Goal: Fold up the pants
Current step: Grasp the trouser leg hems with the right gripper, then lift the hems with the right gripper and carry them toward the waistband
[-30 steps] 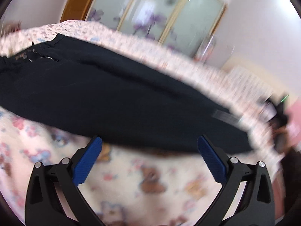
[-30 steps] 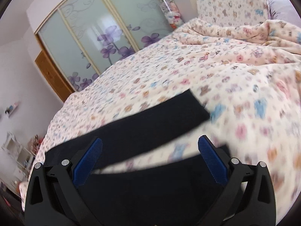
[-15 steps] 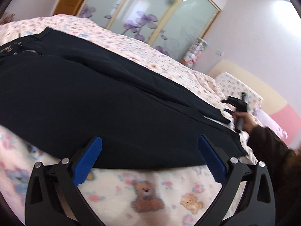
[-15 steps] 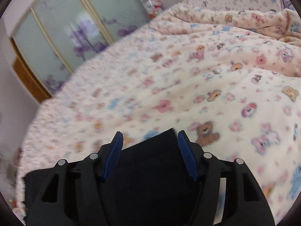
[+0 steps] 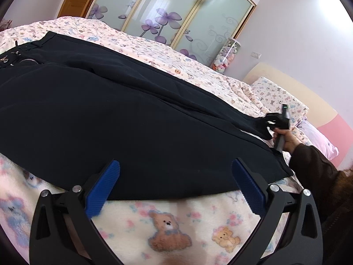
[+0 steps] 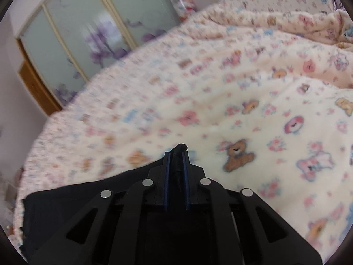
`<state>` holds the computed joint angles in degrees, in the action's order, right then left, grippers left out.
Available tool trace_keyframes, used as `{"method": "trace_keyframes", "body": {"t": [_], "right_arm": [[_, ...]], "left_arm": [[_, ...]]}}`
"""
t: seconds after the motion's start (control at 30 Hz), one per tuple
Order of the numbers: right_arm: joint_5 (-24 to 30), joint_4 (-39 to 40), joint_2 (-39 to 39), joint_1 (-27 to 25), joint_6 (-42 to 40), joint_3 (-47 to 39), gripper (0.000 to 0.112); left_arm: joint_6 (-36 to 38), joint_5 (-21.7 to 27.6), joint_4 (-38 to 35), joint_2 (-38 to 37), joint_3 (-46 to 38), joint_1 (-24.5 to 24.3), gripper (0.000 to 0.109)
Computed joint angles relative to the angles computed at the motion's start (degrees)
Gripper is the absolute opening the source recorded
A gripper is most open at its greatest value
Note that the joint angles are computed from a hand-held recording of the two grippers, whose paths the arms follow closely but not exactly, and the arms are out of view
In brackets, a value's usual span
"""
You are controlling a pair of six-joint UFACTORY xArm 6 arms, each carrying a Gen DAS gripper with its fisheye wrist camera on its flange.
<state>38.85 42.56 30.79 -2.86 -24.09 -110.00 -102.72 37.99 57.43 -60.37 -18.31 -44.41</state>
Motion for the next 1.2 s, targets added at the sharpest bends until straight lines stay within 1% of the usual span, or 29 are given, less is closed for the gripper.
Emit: {"method": "trace_keyframes", "body": {"t": [0.03,0.1,0.2,0.3,0.37,0.47,0.53,0.6,0.67,0.8,0.83,0.87,0.9,0.97,1.03,1.07,1.1,1.13,1.17,1.2], "right_arm": [[0.3,4.8,-3.2,-0.5,-4.0,3.2,0.01],[0.6,10.6,-7.4,-1.0,-9.5,7.1,0.01],[3.7,20.4,-16.7,-2.8,-19.4,16.6,0.01],[6.8,25.8,-24.7,-4.6,-25.3,25.5,0.01],[8.4,28.9,-29.3,-5.6,-28.4,31.0,0.01],[10.8,32.6,-34.1,-7.2,-30.8,37.0,0.01],[12.4,34.6,-35.8,-8.2,-32.0,39.7,0.01],[14.9,37.0,-38.3,-9.7,-32.9,43.5,0.01],[16.8,38.7,-40.0,-10.8,-33.9,46.4,0.01],[20.8,42.5,-42.9,-13.3,-36.2,52.8,0.01],[22.6,44.0,-43.1,-14.3,-37.2,54.2,0.01],[23.7,45.1,-43.1,-14.6,-37.8,54.9,0.01],[24.9,46.1,-43.0,-15.0,-38.5,55.8,0.01],[28.1,48.5,-42.2,-16.2,-40.0,56.9,0.01],[30.9,50.7,-41.3,-17.4,-40.8,57.5,0.01],[32.4,51.6,-40.4,-18.0,-40.8,57.4,0.01],[33.5,52.3,-39.8,-18.5,-40.7,57.3,0.01],[34.5,53.0,-39.5,-18.9,-40.7,57.3,0.01],[35.8,53.8,-38.7,-19.4,-40.9,57.1,0.01],[36.8,54.1,-38.3,-19.8,-41.0,57.1,0.01]], "left_arm": [[-0.2,0.4,-0.1,-0.2,0.1,0.0,0.101],[-2.4,2.0,1.0,-0.6,0.1,-1.2,0.101],[-8.3,7.4,4.1,-2.4,0.4,-4.7,0.101],[-7.2,7.3,2.6,-3.2,0.8,-4.5,0.101],[-6.0,8.1,2.2,-2.7,0.4,-5.2,0.101],[-4.6,9.0,1.9,-2.0,-0.3,-6.1,0.101],[-5.0,9.6,2.4,-2.7,0.0,-7.2,0.101],[-6.0,11.4,2.5,-3.5,0.0,-8.9,0.101],[-6.8,14.6,2.6,-3.9,-0.8,-11.1,0.101],[-8.8,27.1,5.3,-3.9,-4.4,-18.1,0.101],[-8.9,29.8,5.5,-3.8,-5.5,-19.0,0.101],[-8.8,30.9,5.6,-3.8,-6.1,-19.3,0.101],[-7.7,31.3,5.2,-4.0,-7.0,-18.5,0.101],[-4.5,29.8,3.2,-3.8,-8.6,-15.2,0.101],[1.1,24.8,-1.3,-2.9,-10.4,-8.6,0.101],[4.0,21.8,-3.5,-2.5,-11.0,-5.3,0.101],[8.0,17.5,-6.4,-1.3,-11.9,-1.1,0.101],[11.1,14.6,-8.5,0.4,-13.1,1.6,0.101],[16.5,9.5,-12.3,2.9,-14.7,6.3,0.101],[20.5,5.8,-15.2,4.7,-15.6,9.5,0.101]]}}
